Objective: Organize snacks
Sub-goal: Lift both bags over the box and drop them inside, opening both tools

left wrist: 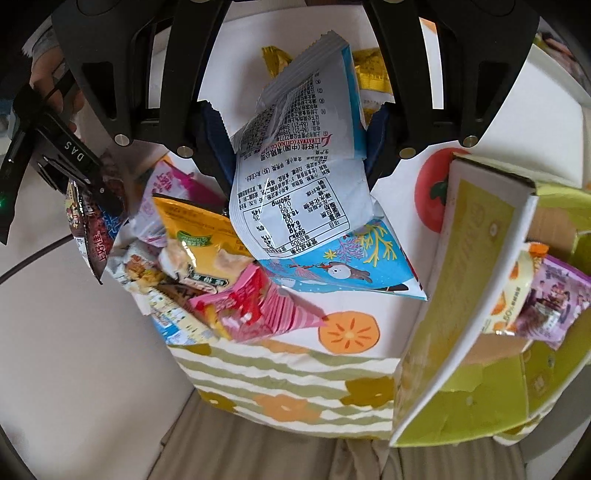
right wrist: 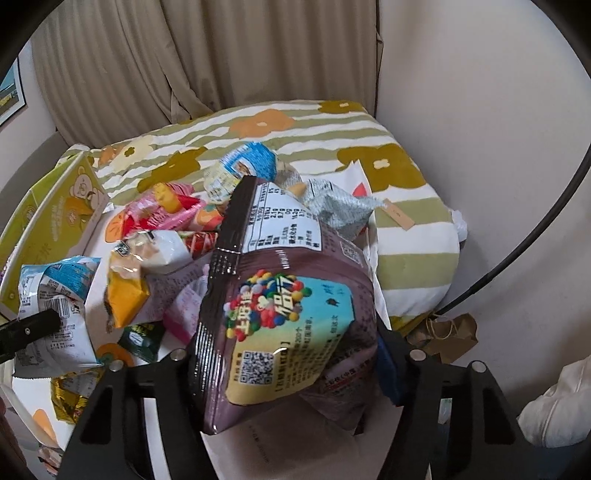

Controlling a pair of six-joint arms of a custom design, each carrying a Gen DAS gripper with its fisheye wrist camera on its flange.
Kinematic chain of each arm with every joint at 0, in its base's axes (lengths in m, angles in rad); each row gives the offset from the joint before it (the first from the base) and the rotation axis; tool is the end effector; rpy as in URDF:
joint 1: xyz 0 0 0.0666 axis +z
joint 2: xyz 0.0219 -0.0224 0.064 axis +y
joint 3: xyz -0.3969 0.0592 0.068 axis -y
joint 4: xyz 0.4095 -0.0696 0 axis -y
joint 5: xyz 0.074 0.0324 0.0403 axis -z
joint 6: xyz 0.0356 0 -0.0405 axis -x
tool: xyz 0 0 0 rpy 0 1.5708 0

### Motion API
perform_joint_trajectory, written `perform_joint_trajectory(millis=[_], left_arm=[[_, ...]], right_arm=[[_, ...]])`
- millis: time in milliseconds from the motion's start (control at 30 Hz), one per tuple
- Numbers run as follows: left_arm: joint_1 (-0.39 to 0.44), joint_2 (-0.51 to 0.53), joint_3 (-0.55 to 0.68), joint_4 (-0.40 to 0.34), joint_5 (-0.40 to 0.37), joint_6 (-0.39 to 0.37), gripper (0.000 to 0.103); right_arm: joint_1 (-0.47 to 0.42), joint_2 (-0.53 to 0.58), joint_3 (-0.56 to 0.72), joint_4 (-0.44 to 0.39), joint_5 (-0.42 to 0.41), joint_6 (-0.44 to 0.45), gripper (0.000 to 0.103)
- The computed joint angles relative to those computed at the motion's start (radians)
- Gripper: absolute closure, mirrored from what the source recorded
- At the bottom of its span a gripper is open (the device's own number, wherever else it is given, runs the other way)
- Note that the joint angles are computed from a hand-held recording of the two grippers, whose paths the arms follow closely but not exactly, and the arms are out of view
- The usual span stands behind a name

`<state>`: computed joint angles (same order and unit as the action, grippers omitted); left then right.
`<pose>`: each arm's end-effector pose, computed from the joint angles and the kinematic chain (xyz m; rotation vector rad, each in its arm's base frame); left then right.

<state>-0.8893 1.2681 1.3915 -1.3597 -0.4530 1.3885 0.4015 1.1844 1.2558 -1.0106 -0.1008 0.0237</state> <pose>0.2698 -0.3085 0.4799 -0.7376 2.4856 -0.1473 0.3745 0.1625 0.4646 -0.5736 2.4598 0.2801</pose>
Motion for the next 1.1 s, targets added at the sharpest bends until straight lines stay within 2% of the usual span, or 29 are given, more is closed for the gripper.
perform_joint_trajectory(millis=[233,433,700,833,933,1100], left_arm=[[-0.026,-0.015,0.066,-0.039,-0.063,-0.018,0.045],[-0.037,-0.049,0.131,-0.095,-0.135,-0.056,0.045],[0.021,-0.157,0.167,-0.172,-0.206,-0.136,0.045],[0.102,-0.223,0.162,-0.213,-0.199,-0.203,0.045],[0.2,-0.284,0.147,-0.22,-0.171,-0.299,0.045],[0.46,-0.385,0.093,-0.166,-0.032,-0.55,0.045]], right_arm=[[0.008,-0.038,0.046,-0.031,0.032,-0.012,0.04],[0.037,-0.044,0.135,-0.085,0.036,-0.038,0.04],[0.188,0.007,0.3,-0.114,0.062,-0.105,0.04],[0.292,0.075,0.401,-0.108,0.089,-0.152,0.04],[0.366,0.143,0.485,-0.108,0.123,-0.186,0.04],[0.468,0.268,0.629,-0.124,0.158,-0.237,0.04]])
